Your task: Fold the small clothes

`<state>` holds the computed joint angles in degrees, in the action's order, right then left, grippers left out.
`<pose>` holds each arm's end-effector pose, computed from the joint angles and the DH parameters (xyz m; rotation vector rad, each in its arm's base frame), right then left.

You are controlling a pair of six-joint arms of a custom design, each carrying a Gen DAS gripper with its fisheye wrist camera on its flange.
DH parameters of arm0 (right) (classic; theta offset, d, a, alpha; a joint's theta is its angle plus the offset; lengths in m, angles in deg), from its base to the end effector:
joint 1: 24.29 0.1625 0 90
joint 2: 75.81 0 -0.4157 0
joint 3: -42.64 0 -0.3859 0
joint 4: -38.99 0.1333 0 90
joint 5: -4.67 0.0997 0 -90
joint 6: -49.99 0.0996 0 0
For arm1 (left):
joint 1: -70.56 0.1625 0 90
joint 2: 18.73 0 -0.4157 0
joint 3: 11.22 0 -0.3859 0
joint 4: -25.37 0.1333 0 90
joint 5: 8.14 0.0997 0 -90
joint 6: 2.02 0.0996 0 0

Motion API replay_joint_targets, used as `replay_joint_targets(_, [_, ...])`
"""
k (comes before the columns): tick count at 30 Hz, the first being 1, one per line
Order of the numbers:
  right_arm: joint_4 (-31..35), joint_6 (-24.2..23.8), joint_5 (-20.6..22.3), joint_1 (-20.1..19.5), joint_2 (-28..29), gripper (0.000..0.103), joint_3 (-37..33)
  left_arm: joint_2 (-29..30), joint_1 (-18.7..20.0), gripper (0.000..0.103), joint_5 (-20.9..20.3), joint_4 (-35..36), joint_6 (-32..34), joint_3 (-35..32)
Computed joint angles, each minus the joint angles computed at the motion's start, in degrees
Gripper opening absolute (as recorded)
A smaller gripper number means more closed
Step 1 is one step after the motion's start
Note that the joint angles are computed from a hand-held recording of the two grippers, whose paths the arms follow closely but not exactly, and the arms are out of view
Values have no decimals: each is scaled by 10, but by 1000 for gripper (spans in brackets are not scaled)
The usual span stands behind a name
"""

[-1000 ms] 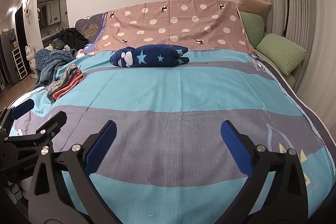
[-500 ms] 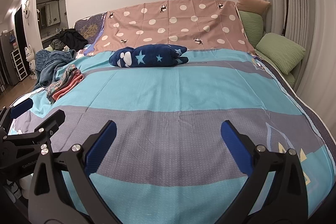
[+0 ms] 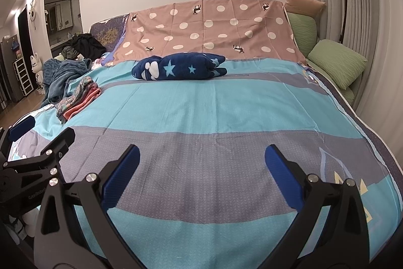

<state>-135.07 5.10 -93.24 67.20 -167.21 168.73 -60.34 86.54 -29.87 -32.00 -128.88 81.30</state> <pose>0.1312 -0.4437 0.3699 0.9177 -2.3454 1.0107 -0.4461 -0.3627 0.0358 0.1475 1.7652 -1.2555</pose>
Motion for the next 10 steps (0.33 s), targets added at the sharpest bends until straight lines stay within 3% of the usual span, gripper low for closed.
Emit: replay_joint_targets(10, [0, -3, 2, -3, -2, 101, 5, -4, -1, 102, 0, -1, -4, 1])
